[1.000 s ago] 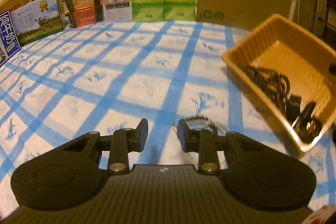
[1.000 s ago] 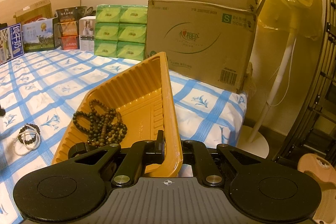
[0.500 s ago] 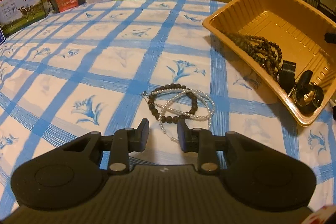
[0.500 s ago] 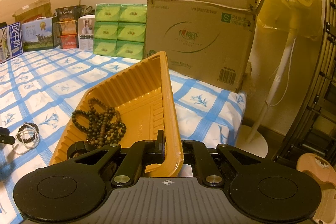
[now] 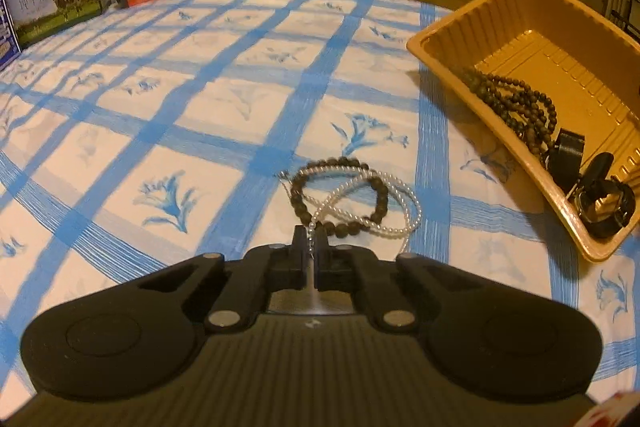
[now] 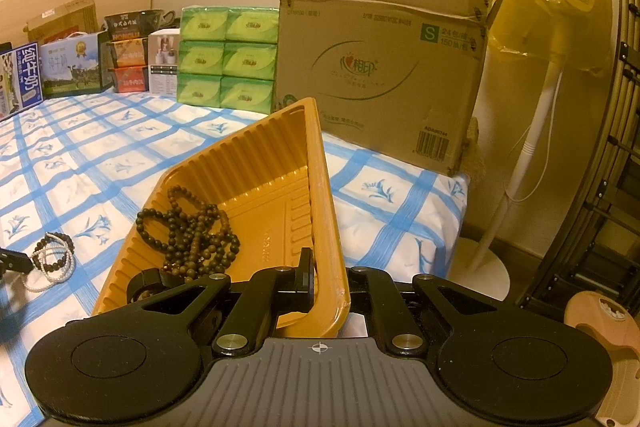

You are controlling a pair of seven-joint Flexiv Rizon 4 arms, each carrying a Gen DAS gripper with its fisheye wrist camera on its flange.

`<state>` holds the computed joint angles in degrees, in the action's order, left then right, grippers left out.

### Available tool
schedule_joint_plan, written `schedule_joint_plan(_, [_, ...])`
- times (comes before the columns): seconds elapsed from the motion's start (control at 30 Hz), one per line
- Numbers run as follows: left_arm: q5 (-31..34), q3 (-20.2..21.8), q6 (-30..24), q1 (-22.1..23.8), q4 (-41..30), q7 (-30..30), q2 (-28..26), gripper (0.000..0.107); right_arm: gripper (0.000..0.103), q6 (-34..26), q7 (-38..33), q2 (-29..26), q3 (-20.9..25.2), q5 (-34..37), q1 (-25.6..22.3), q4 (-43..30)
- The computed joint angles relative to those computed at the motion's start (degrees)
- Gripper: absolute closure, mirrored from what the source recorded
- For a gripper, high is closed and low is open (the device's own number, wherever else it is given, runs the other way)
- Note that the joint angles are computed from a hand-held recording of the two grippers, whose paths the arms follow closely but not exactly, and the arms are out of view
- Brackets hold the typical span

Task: Organize jewelry
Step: 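Move the left tool to the pearl and silver bracelet and grasp it, then carry the pearl bracelet into the orange tray and open the left tool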

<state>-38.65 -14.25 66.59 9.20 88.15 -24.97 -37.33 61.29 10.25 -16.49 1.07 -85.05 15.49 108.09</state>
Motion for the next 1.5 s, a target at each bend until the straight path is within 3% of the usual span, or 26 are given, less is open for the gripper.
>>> schedule_joint_plan(0.37, [-9.39, -4.91, 1.37, 3.31, -4.09, 8.28, 2.47, 0.105, 0.096, -0.09, -0.14, 0.14, 0.09, -0.13, -0.02, -0.03])
schedule_joint_plan(0.9, [-21.38, -5.25, -2.22, 1.15, -12.04, 17.85, 4.66, 0.105, 0.096, -0.36, -0.42, 0.06, 0.09, 0.16, 0.30, -0.37])
schedule_joint_plan(1.5, [-22.06, -2.28, -10.17, -2.90, -12.05, 18.89, 5.83, 0.105, 0.096, -0.58, -0.75, -0.10, 0.11, 0.71, 0.58, -0.79])
